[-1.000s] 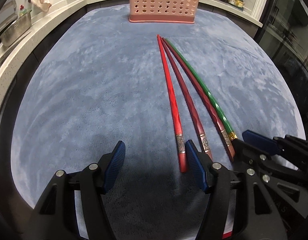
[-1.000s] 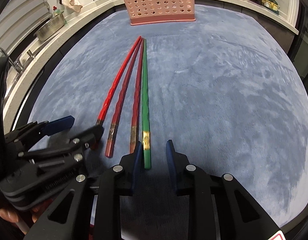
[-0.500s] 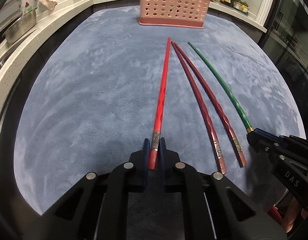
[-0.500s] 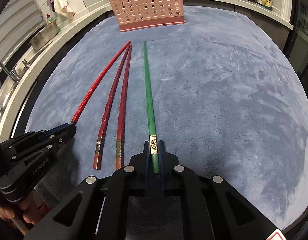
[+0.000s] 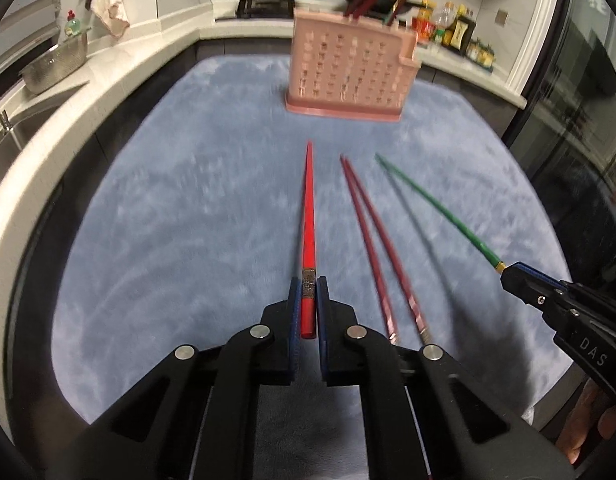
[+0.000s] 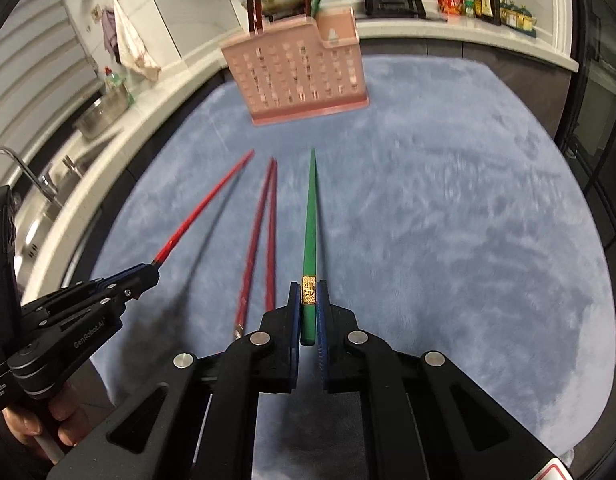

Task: Organize utensils
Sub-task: 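Lift both chopsticks and lower them upright into the pink basket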

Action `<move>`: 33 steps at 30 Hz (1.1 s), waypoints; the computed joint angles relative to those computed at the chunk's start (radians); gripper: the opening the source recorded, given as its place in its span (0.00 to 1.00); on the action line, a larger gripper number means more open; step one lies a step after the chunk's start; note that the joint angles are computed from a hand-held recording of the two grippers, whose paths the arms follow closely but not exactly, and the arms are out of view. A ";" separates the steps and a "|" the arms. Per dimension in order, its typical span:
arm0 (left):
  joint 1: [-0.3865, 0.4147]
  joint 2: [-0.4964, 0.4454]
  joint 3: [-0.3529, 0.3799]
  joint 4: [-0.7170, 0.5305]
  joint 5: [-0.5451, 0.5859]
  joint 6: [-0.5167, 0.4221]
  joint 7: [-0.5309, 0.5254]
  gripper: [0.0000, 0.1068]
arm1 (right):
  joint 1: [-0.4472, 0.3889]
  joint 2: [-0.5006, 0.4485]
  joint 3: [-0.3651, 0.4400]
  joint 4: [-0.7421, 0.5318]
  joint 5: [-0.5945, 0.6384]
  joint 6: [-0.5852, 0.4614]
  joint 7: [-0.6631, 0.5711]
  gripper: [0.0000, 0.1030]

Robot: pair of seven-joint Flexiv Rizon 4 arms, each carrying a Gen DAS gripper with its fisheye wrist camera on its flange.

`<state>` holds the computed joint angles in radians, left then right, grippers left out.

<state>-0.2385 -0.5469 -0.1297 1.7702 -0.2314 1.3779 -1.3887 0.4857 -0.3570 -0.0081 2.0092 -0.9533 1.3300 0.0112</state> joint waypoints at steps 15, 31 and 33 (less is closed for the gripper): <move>0.006 0.010 -0.017 -0.162 -0.026 0.034 0.045 0.06 | -0.077 0.050 -0.025 -0.119 -0.232 0.014 0.126 0.07; -0.023 -0.086 0.024 -0.471 0.012 -0.057 0.013 0.06 | -0.118 -0.006 -0.061 -0.299 -0.291 0.049 0.126 0.07; -0.025 -0.107 0.027 -0.530 0.012 -0.068 0.011 0.06 | -0.123 -0.016 -0.070 -0.329 -0.286 0.063 0.124 0.07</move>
<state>-0.2637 -0.6537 -0.1023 1.2400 -0.2190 1.3100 -1.3773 0.3623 -0.3726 -0.0780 1.6799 -1.2393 1.3931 0.1349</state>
